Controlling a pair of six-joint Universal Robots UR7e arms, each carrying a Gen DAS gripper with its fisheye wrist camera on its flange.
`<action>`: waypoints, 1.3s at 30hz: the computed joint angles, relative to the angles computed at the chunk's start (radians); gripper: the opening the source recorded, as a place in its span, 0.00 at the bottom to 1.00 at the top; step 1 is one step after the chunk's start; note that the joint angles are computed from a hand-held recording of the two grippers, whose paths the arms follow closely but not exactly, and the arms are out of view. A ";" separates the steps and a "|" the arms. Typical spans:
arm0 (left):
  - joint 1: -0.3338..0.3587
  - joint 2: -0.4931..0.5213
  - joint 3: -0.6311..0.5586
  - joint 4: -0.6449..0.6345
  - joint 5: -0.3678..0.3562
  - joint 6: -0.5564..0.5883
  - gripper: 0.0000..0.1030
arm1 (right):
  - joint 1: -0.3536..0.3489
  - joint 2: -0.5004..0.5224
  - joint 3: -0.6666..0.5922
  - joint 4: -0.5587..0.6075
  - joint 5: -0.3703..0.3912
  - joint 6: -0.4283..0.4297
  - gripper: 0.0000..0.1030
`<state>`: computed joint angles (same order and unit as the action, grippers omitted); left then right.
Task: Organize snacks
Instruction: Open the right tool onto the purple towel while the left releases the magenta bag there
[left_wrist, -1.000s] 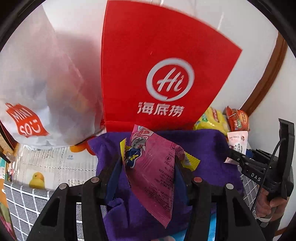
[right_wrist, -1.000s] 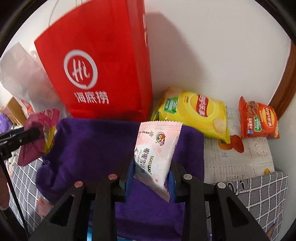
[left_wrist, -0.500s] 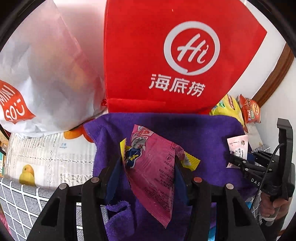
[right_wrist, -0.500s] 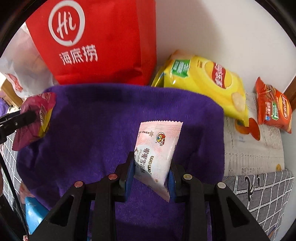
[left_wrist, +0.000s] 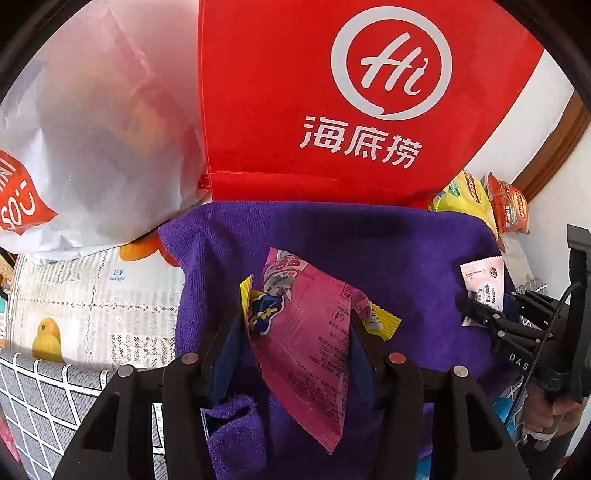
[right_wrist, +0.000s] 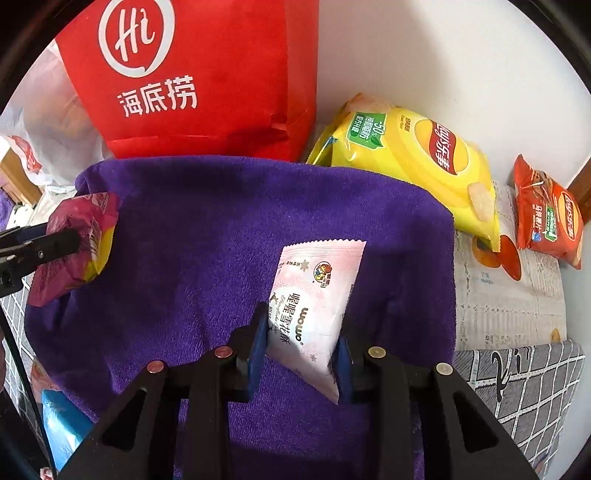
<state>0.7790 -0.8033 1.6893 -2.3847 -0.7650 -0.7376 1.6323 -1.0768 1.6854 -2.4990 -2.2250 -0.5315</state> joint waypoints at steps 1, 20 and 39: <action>0.000 -0.002 0.001 0.000 -0.001 0.000 0.52 | 0.000 -0.002 0.001 0.002 -0.003 -0.007 0.39; -0.074 -0.055 0.019 0.066 0.065 -0.027 0.83 | 0.072 -0.088 0.046 -0.111 0.064 -0.037 0.83; -0.268 -0.238 0.227 0.101 0.088 -0.198 0.83 | 0.157 -0.354 0.245 -0.102 0.101 0.059 0.83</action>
<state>0.5112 -1.0414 1.9165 -2.2835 -0.6770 -0.9354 1.7896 -1.4306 1.9301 -2.6015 -2.1240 -0.4724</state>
